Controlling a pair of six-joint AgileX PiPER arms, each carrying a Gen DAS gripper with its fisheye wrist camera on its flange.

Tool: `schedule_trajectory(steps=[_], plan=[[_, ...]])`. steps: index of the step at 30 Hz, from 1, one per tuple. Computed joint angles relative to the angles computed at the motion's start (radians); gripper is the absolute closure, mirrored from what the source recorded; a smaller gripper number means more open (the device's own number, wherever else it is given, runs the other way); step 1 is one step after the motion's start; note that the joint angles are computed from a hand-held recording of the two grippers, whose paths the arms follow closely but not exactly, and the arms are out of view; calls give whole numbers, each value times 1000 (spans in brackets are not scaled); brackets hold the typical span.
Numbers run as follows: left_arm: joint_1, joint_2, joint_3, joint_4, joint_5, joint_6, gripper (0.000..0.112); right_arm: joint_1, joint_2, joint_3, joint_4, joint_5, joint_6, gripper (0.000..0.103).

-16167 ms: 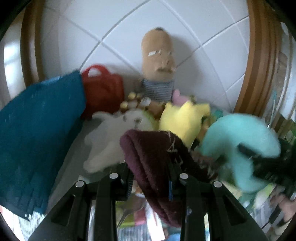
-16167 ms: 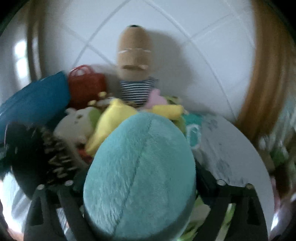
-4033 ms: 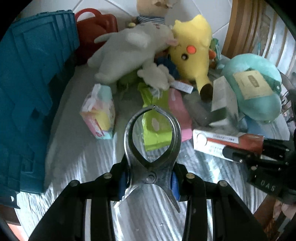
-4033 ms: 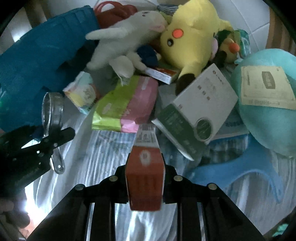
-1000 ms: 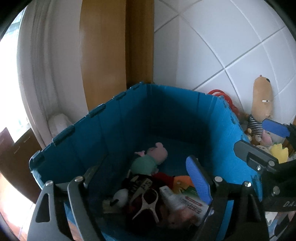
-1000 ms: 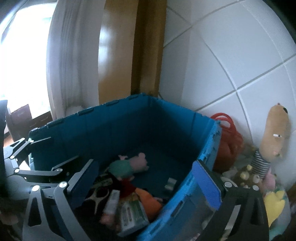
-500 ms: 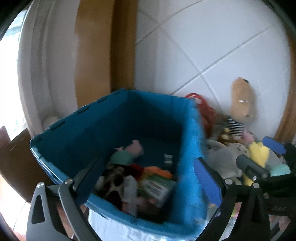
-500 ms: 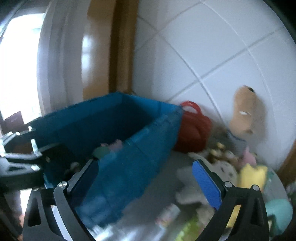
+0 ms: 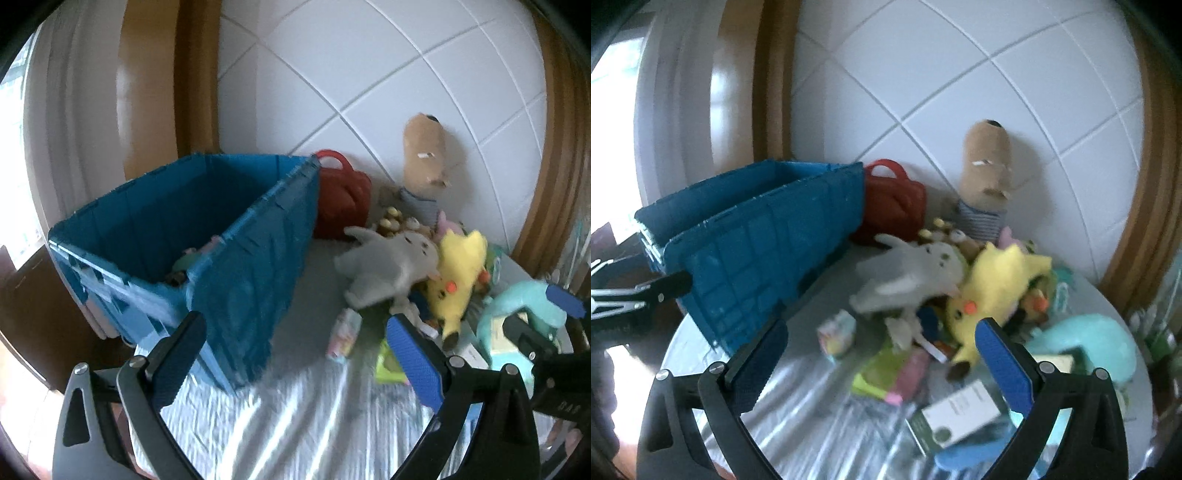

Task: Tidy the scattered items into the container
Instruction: 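Withdraw both tools from the crate back toward the pile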

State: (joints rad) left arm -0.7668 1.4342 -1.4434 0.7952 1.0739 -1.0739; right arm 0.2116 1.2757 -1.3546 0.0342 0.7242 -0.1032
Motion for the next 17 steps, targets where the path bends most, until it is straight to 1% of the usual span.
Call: schedule_trajectory(steps=[4,9,12,17], plan=[[-89,-24,31,26,55,-64,13,-37,-77,67,20,24,-22,0],[-165,-74,74,63,100,-102,13,-46,-182,159,-25,21,33,0],[-191,-131,117,51,103,-109,13,-12,-221,179,-99,55,114,0],[-199,-180,171,43,93,-97,13,87,-267,195,-263,86,287,0]])
